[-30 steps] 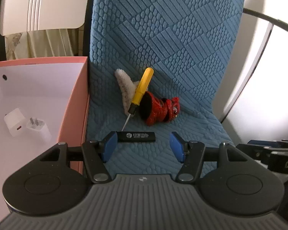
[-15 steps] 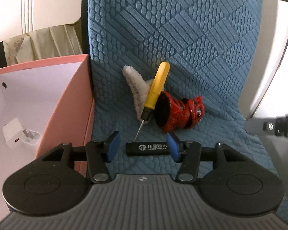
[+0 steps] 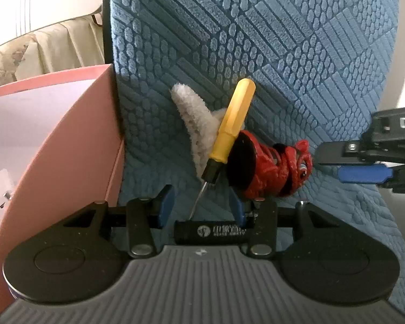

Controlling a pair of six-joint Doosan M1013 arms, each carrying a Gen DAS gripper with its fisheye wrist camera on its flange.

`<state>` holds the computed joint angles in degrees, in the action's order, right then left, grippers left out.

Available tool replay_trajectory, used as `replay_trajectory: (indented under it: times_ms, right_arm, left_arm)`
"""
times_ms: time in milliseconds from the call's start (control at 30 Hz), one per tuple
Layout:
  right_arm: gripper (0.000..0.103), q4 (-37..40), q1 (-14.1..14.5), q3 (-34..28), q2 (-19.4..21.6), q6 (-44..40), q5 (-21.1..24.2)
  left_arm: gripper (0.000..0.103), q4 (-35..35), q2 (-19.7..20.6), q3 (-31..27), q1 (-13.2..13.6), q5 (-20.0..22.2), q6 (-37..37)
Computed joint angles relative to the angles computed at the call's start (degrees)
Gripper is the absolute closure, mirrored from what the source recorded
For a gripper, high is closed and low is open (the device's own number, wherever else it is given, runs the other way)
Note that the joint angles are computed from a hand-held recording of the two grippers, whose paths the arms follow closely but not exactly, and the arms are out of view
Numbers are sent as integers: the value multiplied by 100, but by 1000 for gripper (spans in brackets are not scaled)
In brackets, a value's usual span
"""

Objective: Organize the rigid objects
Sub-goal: 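Grasp the yellow screwdriver with left tool while right tool grasps the red toy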

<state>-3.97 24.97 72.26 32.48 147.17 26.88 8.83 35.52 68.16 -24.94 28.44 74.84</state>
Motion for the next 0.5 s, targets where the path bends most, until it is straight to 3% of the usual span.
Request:
replay_trajectory:
  times_ms: [133,300,500]
  right_arm:
    - [36,310,-51,-96,124,12,13]
    - [35,532,-123,-134,224,206,-62]
    - [36,1284,-193,-113,309,-145,-295]
  left_arm:
    - [52,161,98,-122,9,102,-234]
    - [52,-288,206,-249,73,142,186]
    - [52,-838,286,-301,154,131,367]
